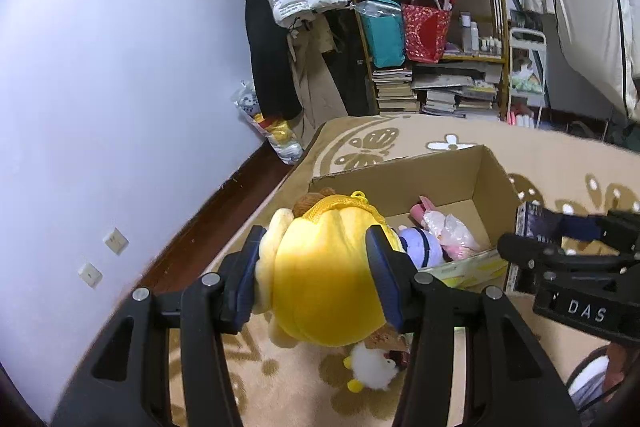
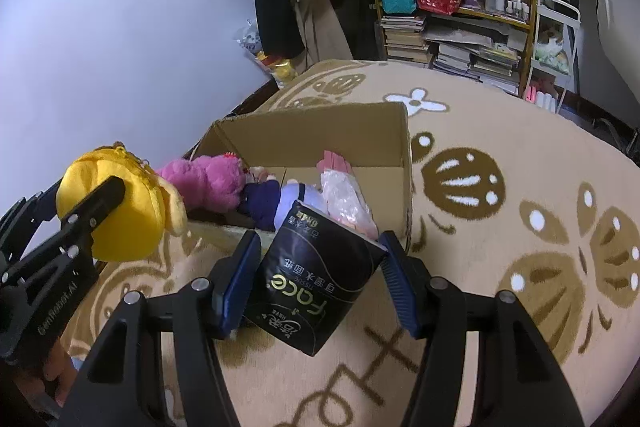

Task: Organize soft objects
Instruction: 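Carry the yellow plush with the left tool while the right tool carries the black packet over the box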

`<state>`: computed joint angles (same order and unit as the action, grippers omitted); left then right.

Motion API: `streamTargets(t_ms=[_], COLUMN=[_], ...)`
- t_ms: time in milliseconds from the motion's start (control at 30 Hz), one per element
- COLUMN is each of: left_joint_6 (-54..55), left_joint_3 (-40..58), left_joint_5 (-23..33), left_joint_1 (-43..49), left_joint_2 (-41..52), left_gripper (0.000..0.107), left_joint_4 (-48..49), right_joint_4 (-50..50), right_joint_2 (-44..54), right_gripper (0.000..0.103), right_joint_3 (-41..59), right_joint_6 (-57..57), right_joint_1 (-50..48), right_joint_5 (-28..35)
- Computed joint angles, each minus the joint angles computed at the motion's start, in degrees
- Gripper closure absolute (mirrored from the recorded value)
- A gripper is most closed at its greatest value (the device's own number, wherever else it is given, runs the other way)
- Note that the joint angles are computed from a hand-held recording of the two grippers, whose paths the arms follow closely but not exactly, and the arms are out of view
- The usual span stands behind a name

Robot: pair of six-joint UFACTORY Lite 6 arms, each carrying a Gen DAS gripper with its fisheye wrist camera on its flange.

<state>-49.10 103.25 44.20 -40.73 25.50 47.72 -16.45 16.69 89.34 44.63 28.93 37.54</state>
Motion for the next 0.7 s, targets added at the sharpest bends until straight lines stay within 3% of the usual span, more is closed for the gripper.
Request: streamTargets(t_ms=[700], left_joint_6=[14.6], left_joint_3=[30.8], left_joint_5=[1.4], left_joint_1=[4.2], left_joint_2=[20.8], left_gripper=[0.057], left_joint_4=[-10.6], right_joint_4=[1.9], right_joint_2=[8.3], right_gripper=[0.039], right_joint_3=[9.1], right_joint_6=[-6.0], right_joint_1=[-4.2], right_joint_5=[-0.9])
